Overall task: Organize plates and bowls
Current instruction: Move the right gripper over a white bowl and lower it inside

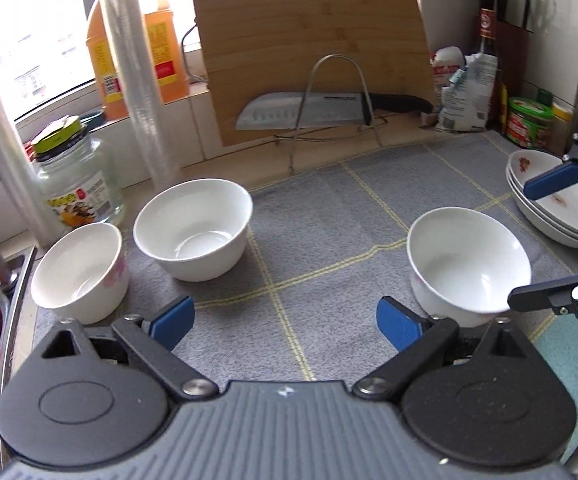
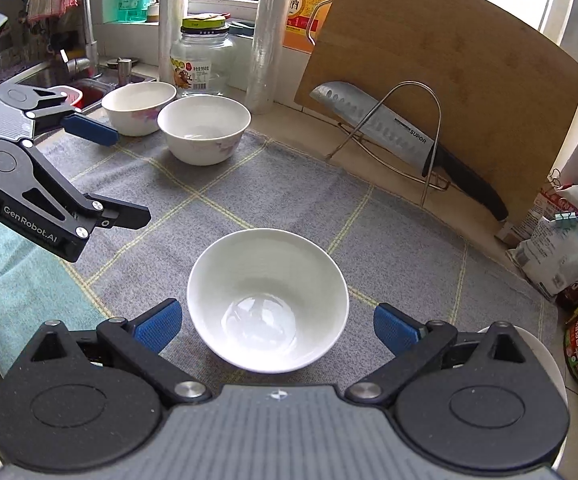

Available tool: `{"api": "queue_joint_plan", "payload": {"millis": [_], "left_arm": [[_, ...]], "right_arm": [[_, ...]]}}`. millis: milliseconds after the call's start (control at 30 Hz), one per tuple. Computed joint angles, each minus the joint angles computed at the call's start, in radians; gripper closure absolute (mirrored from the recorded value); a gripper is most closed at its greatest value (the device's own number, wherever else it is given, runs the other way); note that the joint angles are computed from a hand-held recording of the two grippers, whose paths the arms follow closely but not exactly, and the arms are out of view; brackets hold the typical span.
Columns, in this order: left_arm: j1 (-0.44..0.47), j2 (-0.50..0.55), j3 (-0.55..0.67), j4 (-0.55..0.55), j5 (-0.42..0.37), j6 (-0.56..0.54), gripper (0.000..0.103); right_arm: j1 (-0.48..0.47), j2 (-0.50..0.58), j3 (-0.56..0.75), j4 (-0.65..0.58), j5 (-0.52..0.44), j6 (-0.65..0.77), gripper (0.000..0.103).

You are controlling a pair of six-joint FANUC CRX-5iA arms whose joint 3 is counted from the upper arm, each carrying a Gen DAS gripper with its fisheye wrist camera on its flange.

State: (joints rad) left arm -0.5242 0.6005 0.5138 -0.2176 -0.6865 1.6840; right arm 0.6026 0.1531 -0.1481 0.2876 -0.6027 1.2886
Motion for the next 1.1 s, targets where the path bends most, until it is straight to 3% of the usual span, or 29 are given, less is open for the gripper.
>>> {"api": "queue_joint_plan", "payload": {"millis": [100,200,467,700,967,1100], "left_arm": [[-0.01,-0.009,0.016,-0.126,-0.023,0.128,0.006],[0.006,-0.014,0.002,-0.147,0.005,0.143,0.005],[0.082,0.004,-0.049,0.016,0.112,-0.026,0.005],[0.125,0.061,-0.044,0.179,0.153,-0.179,0.005],[0.125,0.109,0.008,0.209,0.14,-0.178,0.006],[0.119,0.134,0.058,0.165,0.119,-0.111,0.006]], "right_arm": [[0.001,0.029,0.051,-0.046,0.002,0.021,0.0],[0.011,0.06,0.086,-0.037,0.004,-0.014,0.0],[0.039,0.196,0.233,0.052,-0.073,-0.171,0.0],[0.036,0.319,0.398,0.056,-0.119,-0.184,0.0],[0.02,0.458,0.625,-0.032,-0.186,-0.076,0.003],[0.005,0.516,0.728,-0.092,-0.229,-0.02,0.006]]}}
